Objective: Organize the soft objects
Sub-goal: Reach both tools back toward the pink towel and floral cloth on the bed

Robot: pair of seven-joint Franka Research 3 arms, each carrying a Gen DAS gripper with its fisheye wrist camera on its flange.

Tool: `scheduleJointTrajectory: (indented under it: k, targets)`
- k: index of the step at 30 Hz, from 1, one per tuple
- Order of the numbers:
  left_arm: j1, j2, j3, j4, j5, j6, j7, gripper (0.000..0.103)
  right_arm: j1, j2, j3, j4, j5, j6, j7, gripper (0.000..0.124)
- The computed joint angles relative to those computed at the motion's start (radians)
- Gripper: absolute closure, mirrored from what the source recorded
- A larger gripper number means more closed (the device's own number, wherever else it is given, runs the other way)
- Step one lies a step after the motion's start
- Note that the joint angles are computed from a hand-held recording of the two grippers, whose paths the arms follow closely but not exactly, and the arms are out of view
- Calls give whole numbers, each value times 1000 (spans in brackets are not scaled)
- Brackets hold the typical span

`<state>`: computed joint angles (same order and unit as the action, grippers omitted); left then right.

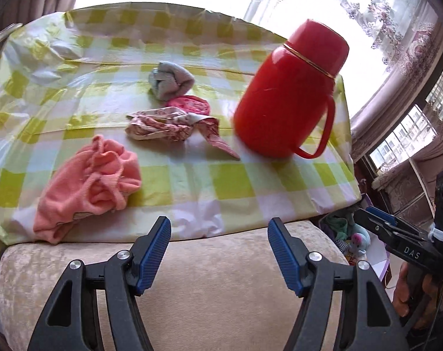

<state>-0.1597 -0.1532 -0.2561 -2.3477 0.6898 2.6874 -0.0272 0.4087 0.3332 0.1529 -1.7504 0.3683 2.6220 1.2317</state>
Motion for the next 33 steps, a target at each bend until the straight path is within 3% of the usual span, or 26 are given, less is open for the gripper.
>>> scheduleJointTrajectory:
  k: [3, 8, 12, 21, 26, 30, 33]
  targets:
    - [23, -80, 0, -89, 30, 18, -80, 22, 21, 9, 11, 13, -16, -1, -8, 54]
    - [18, -178, 3, -168, -59, -94, -7, 21, 89, 8, -8, 12, -124, 69, 25, 41]
    - [34, -261, 14, -251, -105, -94, 3, 21, 131, 15, -20, 27, -204, 87, 59, 36]
    - [52, -267, -11, -236, -135, -238, 92, 20, 169, 68, -12, 106, -272, 88, 86, 32]
    - [50, -243, 25, -245, -151, -153, 144, 20, 190, 121, -20, 185, -285, 46, 98, 32]
    - [52, -215, 63, -253, -222, -95, 214, 20, 172, 176, 19, 261, -233, -15, 32, 32]
    - [69, -195, 65, -241, -232, -86, 257, 20, 177, 227, 23, 327, -204, -61, 27, 32]
